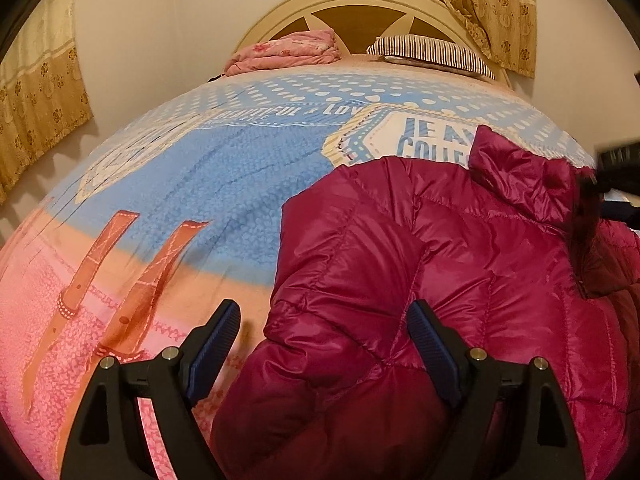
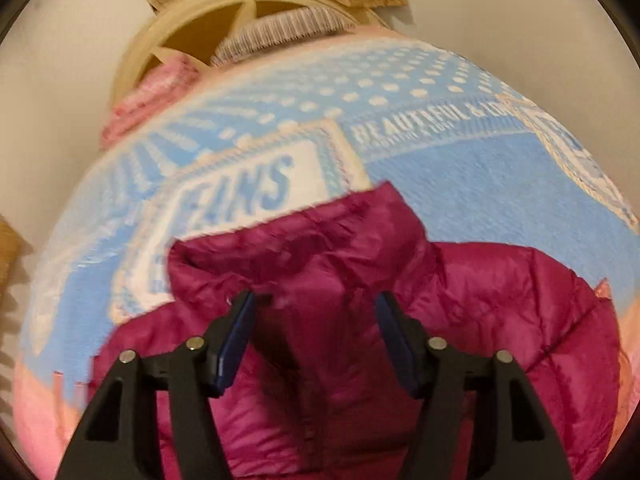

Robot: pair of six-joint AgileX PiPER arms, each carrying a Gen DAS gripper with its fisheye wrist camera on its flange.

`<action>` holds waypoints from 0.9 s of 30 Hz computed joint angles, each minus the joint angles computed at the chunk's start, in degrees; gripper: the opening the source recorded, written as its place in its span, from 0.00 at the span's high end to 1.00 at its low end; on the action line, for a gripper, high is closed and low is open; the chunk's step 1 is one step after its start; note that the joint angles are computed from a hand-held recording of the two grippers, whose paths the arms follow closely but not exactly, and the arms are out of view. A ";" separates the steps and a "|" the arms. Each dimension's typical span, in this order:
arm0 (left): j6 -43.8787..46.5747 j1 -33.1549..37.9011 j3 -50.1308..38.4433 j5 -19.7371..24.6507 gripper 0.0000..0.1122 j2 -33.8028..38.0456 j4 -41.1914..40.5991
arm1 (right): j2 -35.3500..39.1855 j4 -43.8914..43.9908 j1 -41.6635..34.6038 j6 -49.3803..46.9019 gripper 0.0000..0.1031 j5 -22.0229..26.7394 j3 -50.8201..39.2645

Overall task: Fold large clothes
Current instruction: 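Grasp the jacket front by the zipper with the right gripper and lift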

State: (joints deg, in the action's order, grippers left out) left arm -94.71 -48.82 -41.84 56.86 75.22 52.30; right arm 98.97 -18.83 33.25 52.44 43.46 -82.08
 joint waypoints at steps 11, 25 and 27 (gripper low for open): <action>0.08 -0.43 -0.50 0.86 0.23 0.71 0.00 | -12.68 -8.61 1.34 5.46 0.87 -2.38 14.96; 2.05 1.11 -0.18 -1.26 0.23 -0.30 -1.30 | -17.89 -25.19 5.34 26.89 0.88 -9.34 33.00; 4.92 3.65 1.04 -5.30 0.23 -3.71 -3.45 | -18.46 -25.18 4.85 27.07 0.88 -10.43 33.67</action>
